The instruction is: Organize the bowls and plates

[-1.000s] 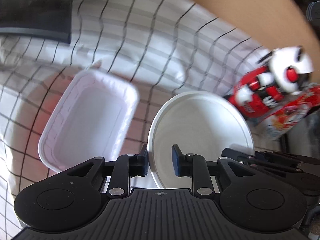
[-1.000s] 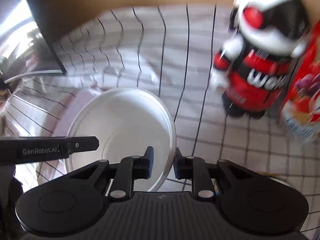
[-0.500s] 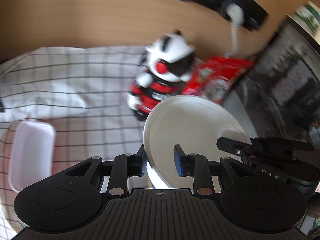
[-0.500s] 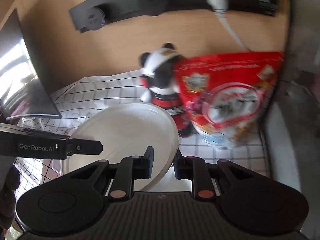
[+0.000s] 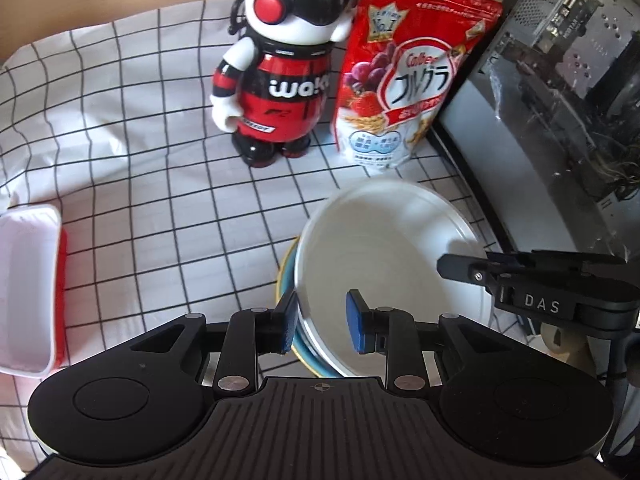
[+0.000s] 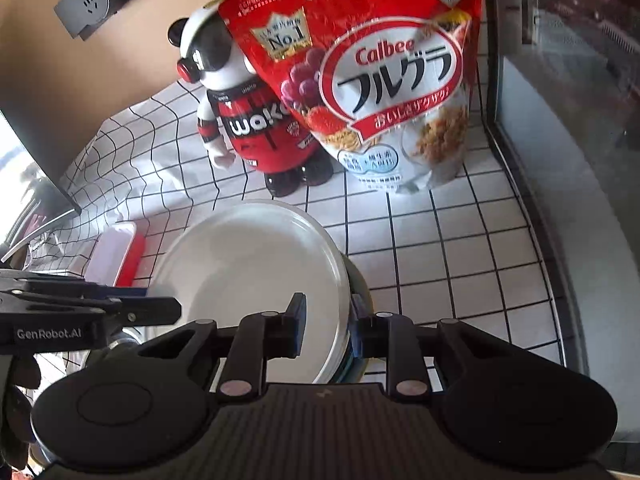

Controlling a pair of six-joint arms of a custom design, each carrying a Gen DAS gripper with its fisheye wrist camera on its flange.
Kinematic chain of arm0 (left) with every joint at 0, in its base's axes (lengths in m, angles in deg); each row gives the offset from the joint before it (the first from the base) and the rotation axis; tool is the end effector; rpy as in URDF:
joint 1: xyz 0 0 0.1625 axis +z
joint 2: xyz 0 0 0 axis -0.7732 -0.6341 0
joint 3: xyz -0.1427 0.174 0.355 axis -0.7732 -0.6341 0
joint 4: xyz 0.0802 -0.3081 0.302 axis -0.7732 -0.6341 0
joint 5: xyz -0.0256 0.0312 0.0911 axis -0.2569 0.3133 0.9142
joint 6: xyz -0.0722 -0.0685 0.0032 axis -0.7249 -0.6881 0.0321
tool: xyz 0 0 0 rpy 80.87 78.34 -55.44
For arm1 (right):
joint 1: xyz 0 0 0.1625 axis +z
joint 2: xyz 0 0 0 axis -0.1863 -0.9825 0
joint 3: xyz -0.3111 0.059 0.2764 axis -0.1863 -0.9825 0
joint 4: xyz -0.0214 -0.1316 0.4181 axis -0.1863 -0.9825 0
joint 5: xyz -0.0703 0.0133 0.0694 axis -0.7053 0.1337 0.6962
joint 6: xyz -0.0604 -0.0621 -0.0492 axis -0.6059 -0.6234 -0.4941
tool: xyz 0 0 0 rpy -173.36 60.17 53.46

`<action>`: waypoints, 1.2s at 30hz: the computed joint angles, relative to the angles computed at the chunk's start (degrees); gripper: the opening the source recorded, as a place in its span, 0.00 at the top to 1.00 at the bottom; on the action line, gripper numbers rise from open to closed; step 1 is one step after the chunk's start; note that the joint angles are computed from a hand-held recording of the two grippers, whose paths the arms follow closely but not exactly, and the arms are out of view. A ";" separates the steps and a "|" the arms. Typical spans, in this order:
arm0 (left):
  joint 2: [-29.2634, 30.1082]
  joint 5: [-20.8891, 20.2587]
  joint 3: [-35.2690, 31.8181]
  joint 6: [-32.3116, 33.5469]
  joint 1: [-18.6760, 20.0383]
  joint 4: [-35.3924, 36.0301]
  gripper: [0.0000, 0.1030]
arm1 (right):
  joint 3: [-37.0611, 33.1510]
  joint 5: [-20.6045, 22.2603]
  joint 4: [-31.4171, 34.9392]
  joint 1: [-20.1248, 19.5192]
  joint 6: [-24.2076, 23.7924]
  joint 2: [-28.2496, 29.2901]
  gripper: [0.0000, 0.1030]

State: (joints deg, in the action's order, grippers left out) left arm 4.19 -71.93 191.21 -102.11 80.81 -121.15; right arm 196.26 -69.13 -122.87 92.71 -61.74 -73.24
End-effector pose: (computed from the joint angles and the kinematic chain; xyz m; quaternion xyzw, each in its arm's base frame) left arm -0.3759 -0.4170 0.0271 0.3107 0.9276 -0.0795 0.1918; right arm 0.0501 -0.3249 0.3236 -0.0392 -0.9114 0.3292 0.2439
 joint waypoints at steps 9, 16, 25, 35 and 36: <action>0.77 3.64 0.00 -1.83 0.65 0.96 0.68 | 0.09 -6.43 -4.58 1.65 -1.90 4.78 0.70; -1.36 2.48 3.02 -1.62 0.63 -3.25 0.69 | 1.03 -9.39 -7.69 3.56 -3.94 4.66 0.65; -11.70 4.25 12.72 -3.86 -0.85 -10.95 0.71 | 2.78 -9.74 -10.24 11.59 -3.53 -0.32 0.60; -25.60 12.60 22.80 -16.22 -0.40 -3.04 0.71 | 4.30 -10.54 -11.45 24.41 -0.35 10.10 0.59; -26.84 12.98 23.53 -17.17 -0.33 -2.11 0.71 | 4.47 -10.54 -11.35 25.25 0.37 11.33 0.59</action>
State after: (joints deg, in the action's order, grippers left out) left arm -22.65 -58.95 214.74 -119.27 80.48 -123.26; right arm 200.73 -79.67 -134.22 117.96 -61.37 -61.92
